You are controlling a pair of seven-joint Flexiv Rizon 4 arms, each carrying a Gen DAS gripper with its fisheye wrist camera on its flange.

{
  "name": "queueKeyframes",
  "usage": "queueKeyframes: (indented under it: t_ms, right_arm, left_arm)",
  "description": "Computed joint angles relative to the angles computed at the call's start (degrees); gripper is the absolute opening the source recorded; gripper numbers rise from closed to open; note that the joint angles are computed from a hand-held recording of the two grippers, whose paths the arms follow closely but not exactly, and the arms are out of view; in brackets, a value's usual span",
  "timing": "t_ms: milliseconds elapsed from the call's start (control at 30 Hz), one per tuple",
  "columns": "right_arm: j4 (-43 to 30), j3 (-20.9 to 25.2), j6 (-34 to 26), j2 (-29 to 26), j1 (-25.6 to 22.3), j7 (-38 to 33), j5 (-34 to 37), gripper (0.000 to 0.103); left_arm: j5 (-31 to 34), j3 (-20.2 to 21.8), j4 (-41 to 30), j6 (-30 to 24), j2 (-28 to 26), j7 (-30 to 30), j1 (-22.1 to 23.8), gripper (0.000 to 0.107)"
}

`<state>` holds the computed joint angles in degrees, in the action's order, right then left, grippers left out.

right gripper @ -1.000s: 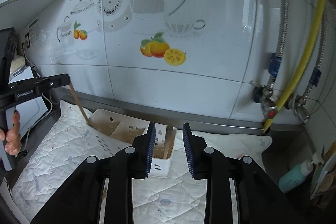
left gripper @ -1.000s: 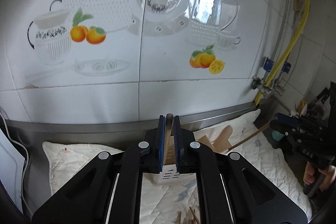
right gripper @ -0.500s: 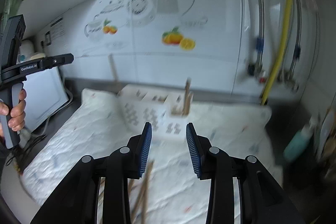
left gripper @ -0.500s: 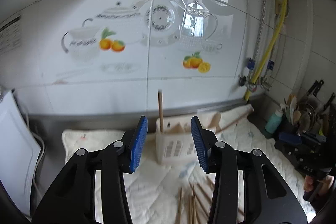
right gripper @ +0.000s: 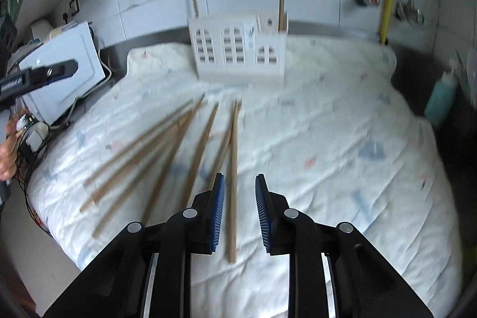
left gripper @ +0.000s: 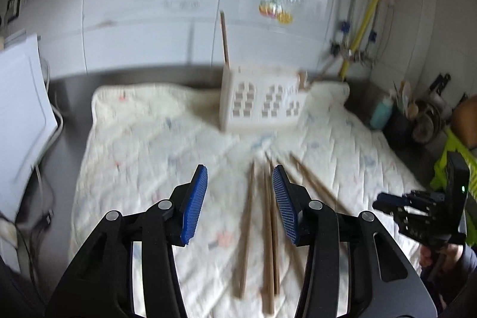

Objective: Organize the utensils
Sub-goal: 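Close the right gripper on a chopstick while the left gripper returns to the chopsticks, then close the left gripper on a chopstick while the right gripper lifts its chopstick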

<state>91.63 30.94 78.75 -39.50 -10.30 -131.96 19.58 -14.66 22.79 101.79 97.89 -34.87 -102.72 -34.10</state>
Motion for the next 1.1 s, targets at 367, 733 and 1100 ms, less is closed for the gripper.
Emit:
queueKeyframes:
  t_ms: [367, 733, 1100]
  right_arm:
    - [3.0, -0.6, 1.8, -1.5, 0.2, 2.1, 0.5, 0.015]
    - [4.6, 1.3, 4.5, -2.5, -1.4, 4.1, -3.1, 0.007]
    - [5.5, 4.5, 7.0, -4.1, -4.1, 6.6, -6.6, 0.007]
  left_arm:
    - [-0.3, -10.5, 7.9, 2.7, 0.2, 0.9, 6.0, 0.046]
    - [-1.0, -7.1, 5.9, 0.2, -3.6, 3.0, 2.3, 0.030]
    - [0.0, -9.0, 4.4, 0.6, -5.6, 2.5, 4.3, 0.017]
